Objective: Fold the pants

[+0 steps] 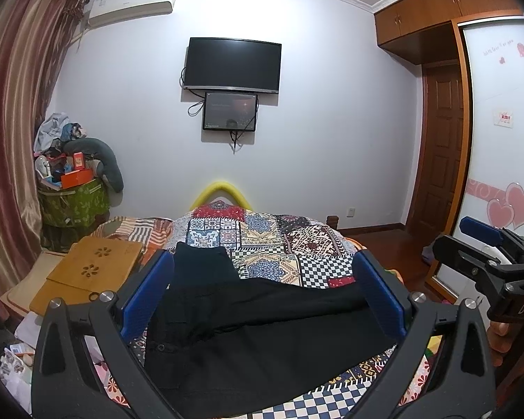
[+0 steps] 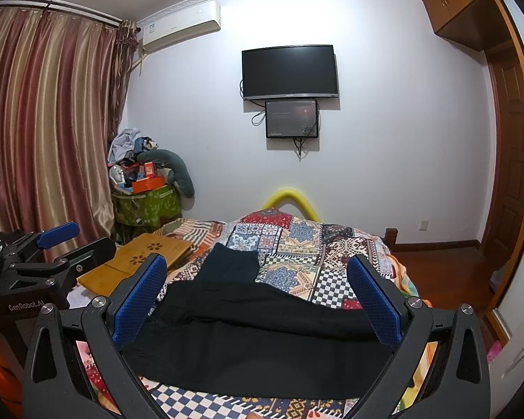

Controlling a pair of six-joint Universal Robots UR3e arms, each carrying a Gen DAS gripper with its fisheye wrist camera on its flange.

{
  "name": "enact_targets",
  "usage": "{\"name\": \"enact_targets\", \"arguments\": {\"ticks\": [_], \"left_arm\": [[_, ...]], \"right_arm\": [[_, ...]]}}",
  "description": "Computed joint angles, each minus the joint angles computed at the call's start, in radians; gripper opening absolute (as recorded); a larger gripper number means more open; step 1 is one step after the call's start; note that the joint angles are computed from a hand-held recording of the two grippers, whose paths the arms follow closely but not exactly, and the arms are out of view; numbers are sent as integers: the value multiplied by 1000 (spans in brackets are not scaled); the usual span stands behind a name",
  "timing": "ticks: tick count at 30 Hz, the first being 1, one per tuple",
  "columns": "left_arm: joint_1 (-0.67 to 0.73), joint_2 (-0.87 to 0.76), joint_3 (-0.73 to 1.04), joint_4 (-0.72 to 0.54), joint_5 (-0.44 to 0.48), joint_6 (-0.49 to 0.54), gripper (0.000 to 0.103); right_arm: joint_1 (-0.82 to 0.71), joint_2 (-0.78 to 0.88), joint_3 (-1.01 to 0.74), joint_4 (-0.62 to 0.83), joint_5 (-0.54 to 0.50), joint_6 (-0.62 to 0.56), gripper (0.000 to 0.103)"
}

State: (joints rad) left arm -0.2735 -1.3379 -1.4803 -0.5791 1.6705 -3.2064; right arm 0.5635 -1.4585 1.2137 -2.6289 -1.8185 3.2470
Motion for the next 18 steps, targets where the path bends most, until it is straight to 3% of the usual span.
{"name": "enact_targets", "arguments": {"ticks": [10, 18], "left_arm": [[1, -7, -5, 21, 6, 24, 103], [61, -58, 21, -2, -61, 8, 103]], "right_arm": [[-3, 3, 6, -6, 2, 6, 103], [-28, 13, 10, 15, 10, 19, 103]]}}
